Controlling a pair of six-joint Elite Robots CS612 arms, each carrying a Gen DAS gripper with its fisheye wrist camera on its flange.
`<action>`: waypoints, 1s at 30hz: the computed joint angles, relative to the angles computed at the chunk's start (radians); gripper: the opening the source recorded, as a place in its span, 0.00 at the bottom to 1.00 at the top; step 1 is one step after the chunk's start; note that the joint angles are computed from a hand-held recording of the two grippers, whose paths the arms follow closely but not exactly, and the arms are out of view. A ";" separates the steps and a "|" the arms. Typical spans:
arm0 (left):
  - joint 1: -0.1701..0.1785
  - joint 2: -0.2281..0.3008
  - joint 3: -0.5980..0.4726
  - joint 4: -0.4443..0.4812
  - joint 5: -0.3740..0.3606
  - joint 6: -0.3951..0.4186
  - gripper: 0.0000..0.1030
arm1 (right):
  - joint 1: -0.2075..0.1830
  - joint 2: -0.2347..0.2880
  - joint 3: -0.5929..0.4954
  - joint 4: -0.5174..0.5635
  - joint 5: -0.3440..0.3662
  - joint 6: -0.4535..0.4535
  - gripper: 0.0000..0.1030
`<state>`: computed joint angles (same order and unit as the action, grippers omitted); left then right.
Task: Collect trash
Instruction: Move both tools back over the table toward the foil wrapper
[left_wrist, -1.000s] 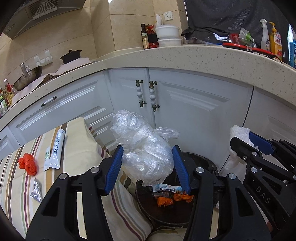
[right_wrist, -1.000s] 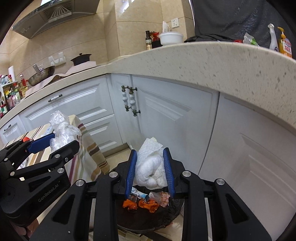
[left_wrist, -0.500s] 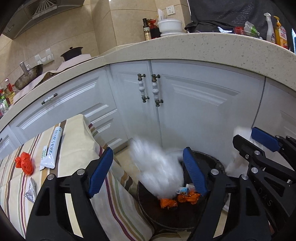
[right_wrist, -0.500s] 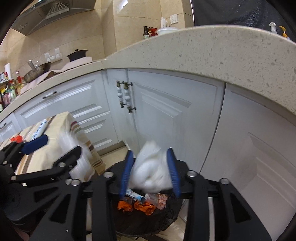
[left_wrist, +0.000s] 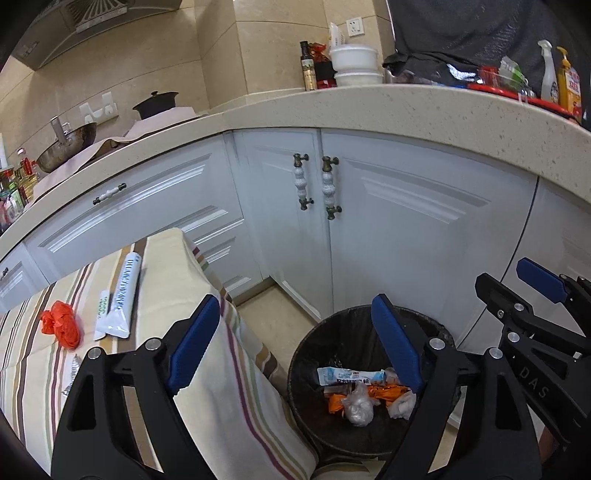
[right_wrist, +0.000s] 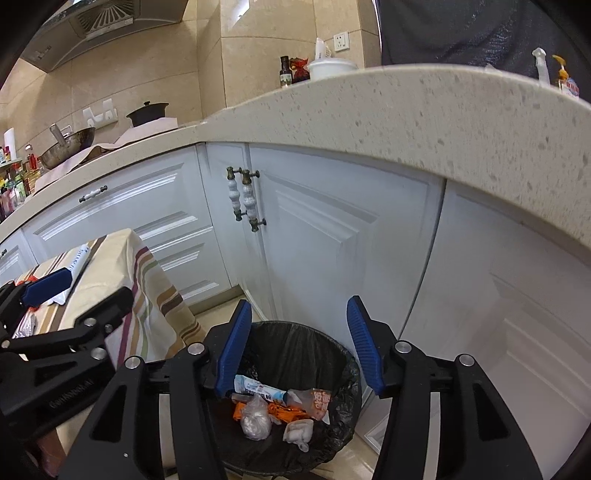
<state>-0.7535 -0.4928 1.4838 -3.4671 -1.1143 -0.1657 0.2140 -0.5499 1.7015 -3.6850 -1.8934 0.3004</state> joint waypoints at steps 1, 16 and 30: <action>0.003 -0.006 0.008 -0.006 0.004 -0.005 0.80 | 0.003 -0.002 0.000 -0.003 -0.004 -0.002 0.54; 0.071 -0.090 0.162 -0.103 0.101 -0.090 0.81 | 0.069 -0.002 -0.069 -0.003 0.026 -0.064 0.59; 0.165 -0.157 0.325 -0.114 0.245 -0.253 0.82 | 0.156 0.046 -0.228 0.084 0.169 -0.173 0.59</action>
<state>-0.5887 -0.6499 1.8088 -3.5813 -0.8697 -0.4183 0.3698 -0.5039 1.4740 -3.6006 -1.7247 0.1278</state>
